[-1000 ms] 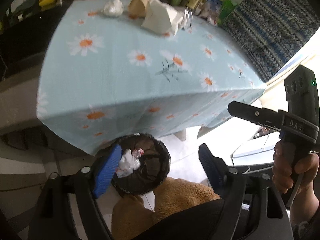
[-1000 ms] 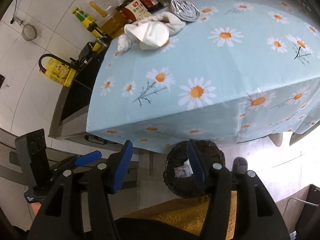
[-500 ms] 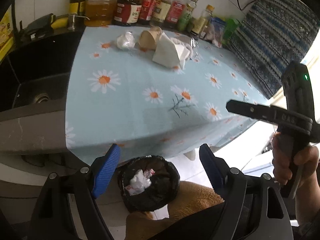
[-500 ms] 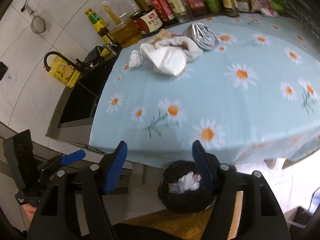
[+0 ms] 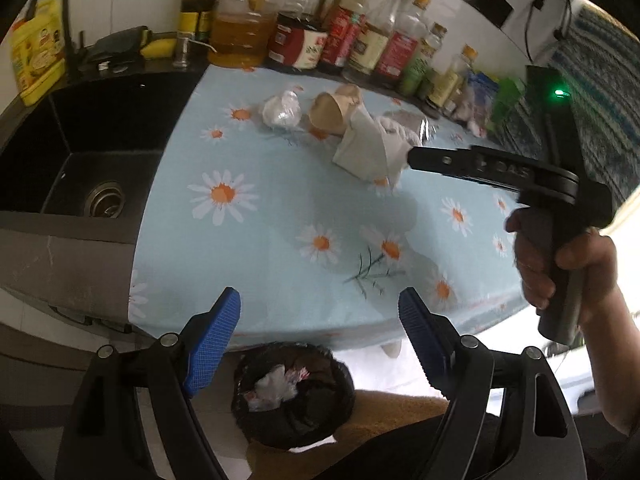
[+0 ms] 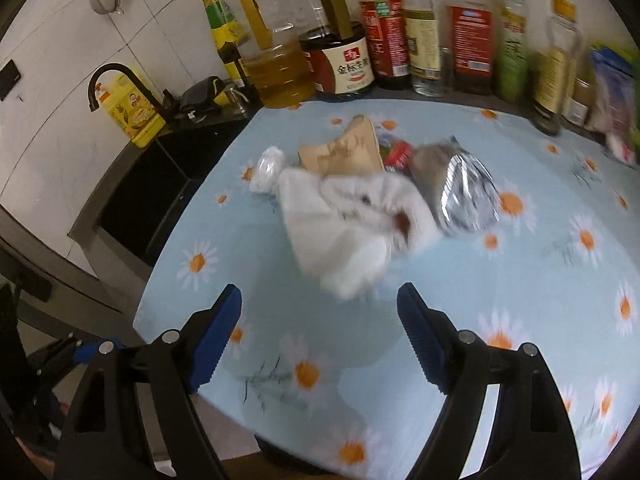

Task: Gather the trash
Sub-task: 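Raise both tools back toward the remaining trash on the tablecloth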

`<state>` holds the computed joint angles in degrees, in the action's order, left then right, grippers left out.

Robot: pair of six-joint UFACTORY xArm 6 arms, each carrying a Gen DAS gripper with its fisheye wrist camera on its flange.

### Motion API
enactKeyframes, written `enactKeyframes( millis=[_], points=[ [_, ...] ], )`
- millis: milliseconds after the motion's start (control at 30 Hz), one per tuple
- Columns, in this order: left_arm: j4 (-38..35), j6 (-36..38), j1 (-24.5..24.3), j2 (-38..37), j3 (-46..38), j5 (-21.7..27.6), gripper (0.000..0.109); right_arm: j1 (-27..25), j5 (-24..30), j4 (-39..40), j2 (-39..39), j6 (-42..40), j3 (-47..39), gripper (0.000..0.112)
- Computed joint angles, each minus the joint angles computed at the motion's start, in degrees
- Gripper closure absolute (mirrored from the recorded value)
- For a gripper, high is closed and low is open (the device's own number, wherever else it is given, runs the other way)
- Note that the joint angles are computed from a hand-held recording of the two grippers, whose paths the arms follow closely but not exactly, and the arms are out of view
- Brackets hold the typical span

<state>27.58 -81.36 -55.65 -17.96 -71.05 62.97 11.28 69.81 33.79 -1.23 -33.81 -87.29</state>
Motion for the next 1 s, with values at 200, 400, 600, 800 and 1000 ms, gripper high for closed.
enactKeyframes(
  millis=[200,400,600,800,1000],
  points=[
    [1.15,-5.76,-0.91,0.3,-0.64,2.6,0.03,2.66,-2.17,-2.38,3.38,-5.53,-2.5,0.027],
    [-0.68,-5.04,0.11,1.15,-0.94,3.52,0.03,3.78,-6.2,-3.13,4.51,-7.41,-1.64,0.029],
    [-2.29,-2.93,0.94,1.67,-1.43,2.78,0.03,4.57,-9.19,-5.05,3.71,-9.37,1.05,0.049],
    [-4.73,1.71,2.15,1.49,-0.84,1.78,0.03,2.8,-7.61,-1.2,2.6,-8.91,2.46,0.052],
    [-6.56,5.68,4.14,0.56,1.16,-1.94,0.03,1.95,-6.58,-0.2,-0.05,-7.34,3.59,0.064]
  ],
)
